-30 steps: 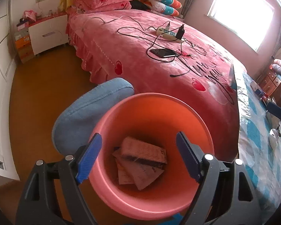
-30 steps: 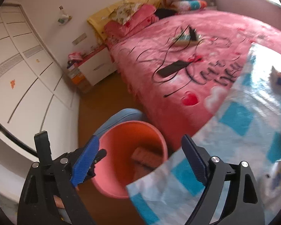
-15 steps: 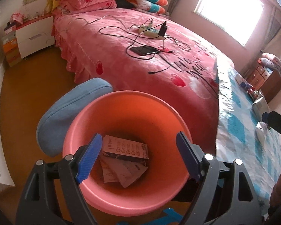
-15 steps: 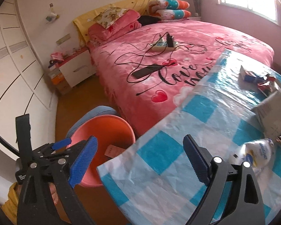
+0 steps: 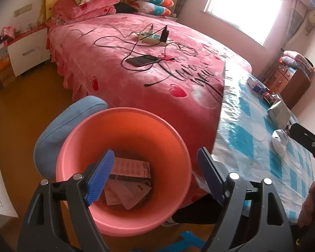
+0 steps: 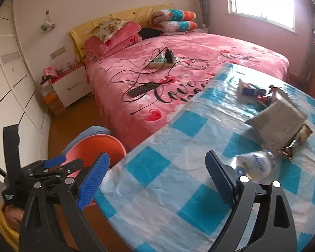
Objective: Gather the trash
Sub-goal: 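Move both tools back over the table toward the snack bags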
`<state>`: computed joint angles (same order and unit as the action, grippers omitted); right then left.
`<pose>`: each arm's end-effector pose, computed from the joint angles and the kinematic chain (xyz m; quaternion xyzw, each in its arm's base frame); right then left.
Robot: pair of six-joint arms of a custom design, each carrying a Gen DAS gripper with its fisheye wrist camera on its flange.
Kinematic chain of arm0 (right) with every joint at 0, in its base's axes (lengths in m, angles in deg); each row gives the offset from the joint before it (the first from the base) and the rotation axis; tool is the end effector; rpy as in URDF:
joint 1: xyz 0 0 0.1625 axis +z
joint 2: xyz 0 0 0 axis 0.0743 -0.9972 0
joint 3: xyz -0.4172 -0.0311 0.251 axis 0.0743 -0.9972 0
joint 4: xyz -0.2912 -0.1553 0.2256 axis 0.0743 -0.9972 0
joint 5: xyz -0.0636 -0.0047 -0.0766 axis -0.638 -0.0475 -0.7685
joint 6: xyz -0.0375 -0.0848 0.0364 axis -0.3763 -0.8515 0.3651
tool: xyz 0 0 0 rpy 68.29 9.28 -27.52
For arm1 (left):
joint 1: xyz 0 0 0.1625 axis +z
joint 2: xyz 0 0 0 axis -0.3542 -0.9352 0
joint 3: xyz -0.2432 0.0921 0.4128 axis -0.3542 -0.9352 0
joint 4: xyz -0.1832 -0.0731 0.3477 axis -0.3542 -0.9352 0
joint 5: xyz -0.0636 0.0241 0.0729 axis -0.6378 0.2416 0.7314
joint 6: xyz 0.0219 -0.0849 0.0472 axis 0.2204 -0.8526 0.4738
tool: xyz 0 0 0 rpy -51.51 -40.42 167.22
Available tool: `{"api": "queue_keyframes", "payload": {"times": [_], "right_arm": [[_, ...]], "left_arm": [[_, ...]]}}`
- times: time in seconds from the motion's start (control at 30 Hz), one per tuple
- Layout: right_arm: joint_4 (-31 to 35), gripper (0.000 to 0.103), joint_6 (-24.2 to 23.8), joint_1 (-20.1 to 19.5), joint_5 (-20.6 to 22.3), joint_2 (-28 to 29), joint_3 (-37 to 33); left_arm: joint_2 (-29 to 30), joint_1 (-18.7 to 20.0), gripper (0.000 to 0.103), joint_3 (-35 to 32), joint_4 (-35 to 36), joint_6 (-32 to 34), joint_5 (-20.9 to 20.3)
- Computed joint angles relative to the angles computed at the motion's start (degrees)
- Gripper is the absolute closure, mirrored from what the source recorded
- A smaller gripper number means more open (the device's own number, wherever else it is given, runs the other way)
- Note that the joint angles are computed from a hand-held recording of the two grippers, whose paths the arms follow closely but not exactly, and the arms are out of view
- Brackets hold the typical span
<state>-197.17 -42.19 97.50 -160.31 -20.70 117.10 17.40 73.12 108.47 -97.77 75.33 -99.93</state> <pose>0.2000 -0.5907 0.2454 0.0939 -0.8659 0.3915 0.2968 -0.2711 -0.6613 0.1113 0.2112 0.9204 -0.2530 0.2101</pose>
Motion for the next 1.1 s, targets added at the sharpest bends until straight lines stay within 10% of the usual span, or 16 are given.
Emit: {"api": "queue_keyframes", "payload": {"times": [1.1], "right_arm": [[-18.83,0.011,-3.87,-9.21,1.72,-8.31,11.3]], "left_arm": [[7.6,-9.5,0.021,-6.26,6.93,2.86,1.37]]}}
